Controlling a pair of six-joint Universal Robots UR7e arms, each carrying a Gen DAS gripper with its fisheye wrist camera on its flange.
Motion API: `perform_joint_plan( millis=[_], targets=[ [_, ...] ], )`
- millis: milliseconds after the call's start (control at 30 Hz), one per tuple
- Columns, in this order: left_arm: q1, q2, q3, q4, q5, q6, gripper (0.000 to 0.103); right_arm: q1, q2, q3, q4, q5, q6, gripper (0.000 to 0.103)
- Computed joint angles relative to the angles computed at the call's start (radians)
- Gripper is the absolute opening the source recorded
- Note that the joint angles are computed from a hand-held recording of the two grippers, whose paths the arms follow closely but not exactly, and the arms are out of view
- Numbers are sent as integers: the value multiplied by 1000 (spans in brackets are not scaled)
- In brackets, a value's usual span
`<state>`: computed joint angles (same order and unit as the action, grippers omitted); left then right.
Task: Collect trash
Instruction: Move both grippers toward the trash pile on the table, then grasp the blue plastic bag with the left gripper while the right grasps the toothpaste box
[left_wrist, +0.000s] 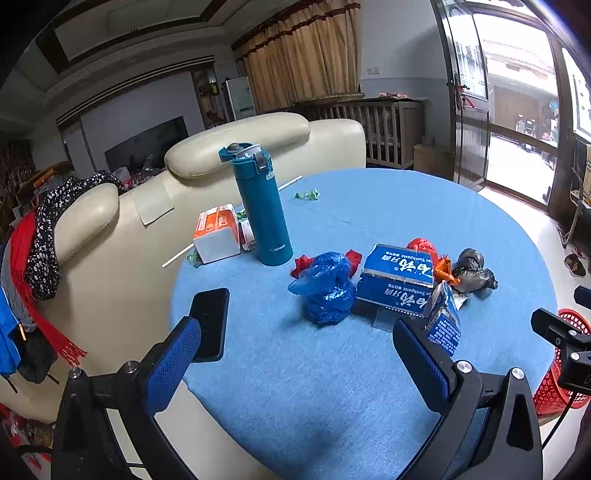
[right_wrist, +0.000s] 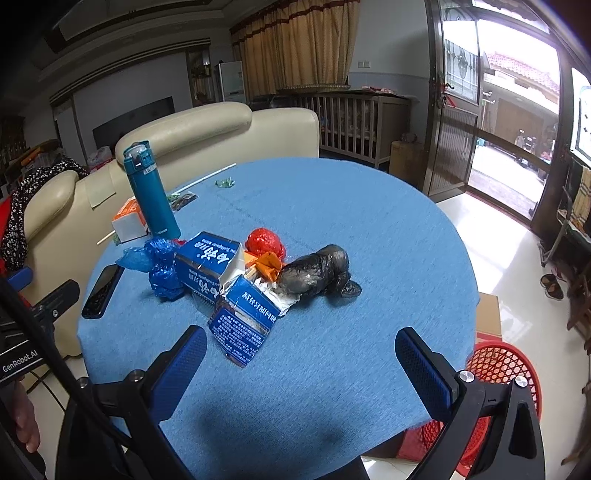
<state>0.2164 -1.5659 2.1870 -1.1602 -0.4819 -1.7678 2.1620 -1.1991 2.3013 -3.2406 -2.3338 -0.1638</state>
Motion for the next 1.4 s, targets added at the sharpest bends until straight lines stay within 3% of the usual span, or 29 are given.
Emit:
perform_joint_plan(
  millis=[333,633,733,833,1000,1233,1333,1367,1400],
  targets=[
    [66,-23,52,-144,-2,98,103,-84,9,4,75,136,37,103],
    [184,-31,76,-315,-72,240,103,-193,80,-50,144,278,12,85],
    [214,-29,80,-349,-58,259,103,-212,113,-81,175,323,-12,85],
    [239,-20,64,-352,-65,283,103,-248,127,-111,228,425,11,85],
    [275,-24,49,-451,-49,395,103,-278,158,-153,275,503,67,85],
    [369,49,46,-883,-37,786,103,-317,179,-182,294,569,185,85],
    [406,91,44,-1051,-51,916,102,-322,180,-186,303,582,207,72],
    [416,101,50,-1116,-55,961,100,-324,177,-183,300,587,210,72],
    [422,110,51,-1155,-61,994,90,-326,175,-179,296,590,214,72]
  ],
)
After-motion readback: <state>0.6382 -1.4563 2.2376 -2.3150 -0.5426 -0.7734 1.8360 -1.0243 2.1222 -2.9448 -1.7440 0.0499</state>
